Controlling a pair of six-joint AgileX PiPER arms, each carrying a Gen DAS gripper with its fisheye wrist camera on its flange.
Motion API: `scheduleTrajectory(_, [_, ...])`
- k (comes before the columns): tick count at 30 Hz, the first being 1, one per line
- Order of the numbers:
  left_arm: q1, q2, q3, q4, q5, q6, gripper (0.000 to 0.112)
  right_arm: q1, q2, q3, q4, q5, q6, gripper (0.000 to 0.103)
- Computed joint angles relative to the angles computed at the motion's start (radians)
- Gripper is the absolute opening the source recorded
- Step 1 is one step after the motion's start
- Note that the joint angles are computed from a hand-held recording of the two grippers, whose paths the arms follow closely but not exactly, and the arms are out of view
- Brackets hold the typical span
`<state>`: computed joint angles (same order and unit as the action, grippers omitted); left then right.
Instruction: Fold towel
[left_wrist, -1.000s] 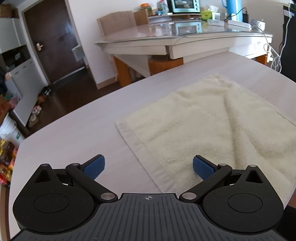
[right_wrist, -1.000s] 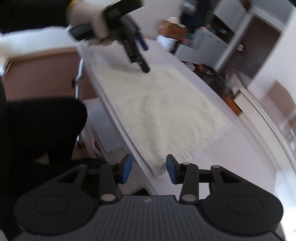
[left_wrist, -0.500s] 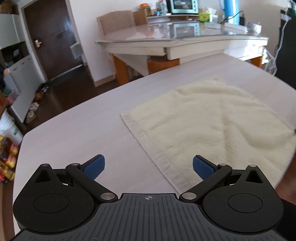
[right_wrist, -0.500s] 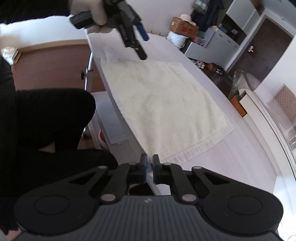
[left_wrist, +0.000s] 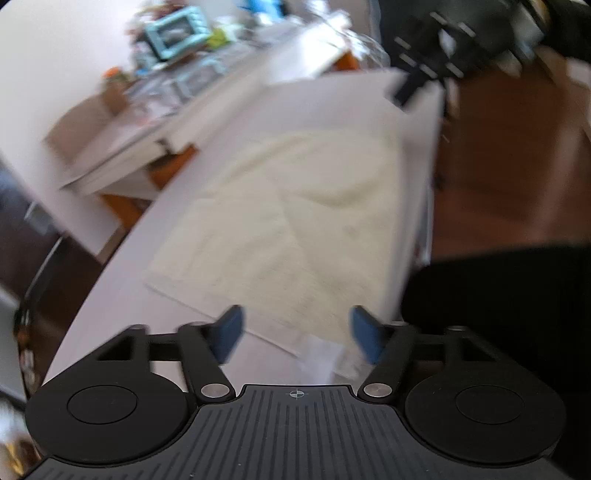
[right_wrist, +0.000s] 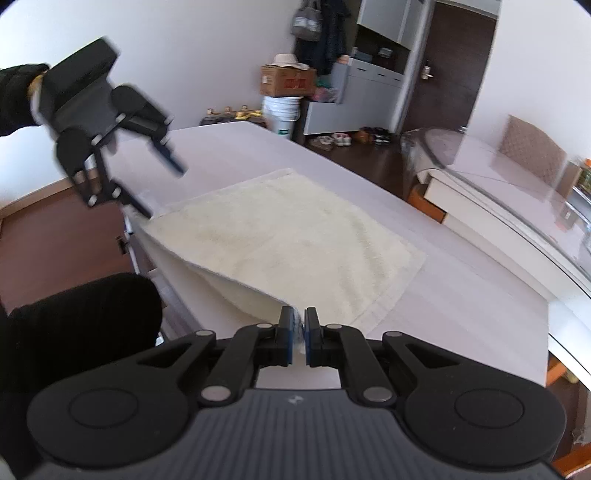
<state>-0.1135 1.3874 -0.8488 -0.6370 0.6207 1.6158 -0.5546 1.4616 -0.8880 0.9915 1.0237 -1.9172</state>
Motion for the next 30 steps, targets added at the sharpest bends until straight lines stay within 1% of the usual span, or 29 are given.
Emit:
scheduleTrajectory(1, [0.001,0.001,0.003,-0.002,0.003,0.02,0.064,0.003,-0.001,-0.002,0.002,-0.003,0.007,0.007])
scheduleTrajectory(2, [0.007,0.002,0.008,-0.023,0.016,0.074,0.064,0.009,-0.002,-0.003,0.004,-0.01,0.015,0.007])
scheduleTrajectory(4, [0.023,0.01,0.004,-0.035,0.052,0.112,0.064,0.025,-0.001,-0.01,0.005,-0.027,0.034,0.007])
scheduleTrajectory(5, [0.037,0.015,-0.007,-0.039,0.095,0.136,0.064,0.029,-0.002,-0.011,0.003,-0.031,0.041,0.007])
scheduleTrajectory(7, [0.058,0.017,-0.019,-0.046,0.154,0.173,0.064,0.03,-0.011,-0.006,0.002,-0.035,0.045,0.007])
scheduleTrajectory(9, [0.063,0.017,-0.021,-0.026,0.166,0.193,0.062,0.028,-0.012,-0.01,0.005,-0.03,0.057,0.007])
scheduleTrajectory(10, [0.058,0.019,-0.022,-0.02,0.162,0.19,0.059,0.027,-0.01,-0.013,0.01,-0.029,0.06,0.007])
scheduleTrajectory(11, [0.056,0.023,-0.022,-0.013,0.163,0.19,0.052,0.027,-0.006,-0.019,0.014,-0.027,0.067,0.007])
scheduleTrajectory(12, [0.054,0.028,-0.022,-0.005,0.164,0.19,0.048,0.023,0.0,-0.027,0.019,-0.019,0.079,0.007])
scheduleTrajectory(16, [0.047,0.053,-0.037,0.028,0.179,0.172,0.024,0.009,-0.004,-0.03,0.025,0.001,0.096,0.007])
scheduleTrajectory(19, [0.042,0.055,-0.045,0.047,0.176,0.147,0.013,0.005,-0.012,-0.022,0.023,0.0,0.091,0.007])
scheduleTrajectory(20, [0.043,0.057,-0.057,0.058,0.189,0.126,0.01,0.002,-0.015,-0.018,0.022,0.001,0.089,0.007])
scheduleTrajectory(22, [0.045,0.061,-0.084,0.079,0.218,0.085,0.008,-0.004,-0.015,-0.013,0.015,0.006,0.083,0.007])
scheduleTrajectory(23, [0.054,0.073,-0.119,0.092,0.264,0.054,0.007,-0.007,-0.014,-0.011,0.012,0.009,0.079,0.007])
scheduleTrajectory(26, [0.072,0.1,-0.2,0.088,0.328,0.015,0.007,-0.026,-0.004,-0.02,-0.008,0.044,0.07,0.007])
scheduleTrajectory(27, [0.077,0.106,-0.217,0.087,0.337,0.009,0.007,-0.034,0.001,-0.028,-0.019,0.065,0.07,0.007])
scheduleTrajectory(28, [0.093,0.123,-0.266,0.081,0.367,-0.005,0.007,-0.039,0.005,-0.036,-0.027,0.08,0.071,0.007])
scheduleTrajectory(30, [0.11,0.15,-0.333,0.073,0.4,-0.028,0.006,-0.046,0.02,-0.069,-0.041,0.111,0.089,0.007])
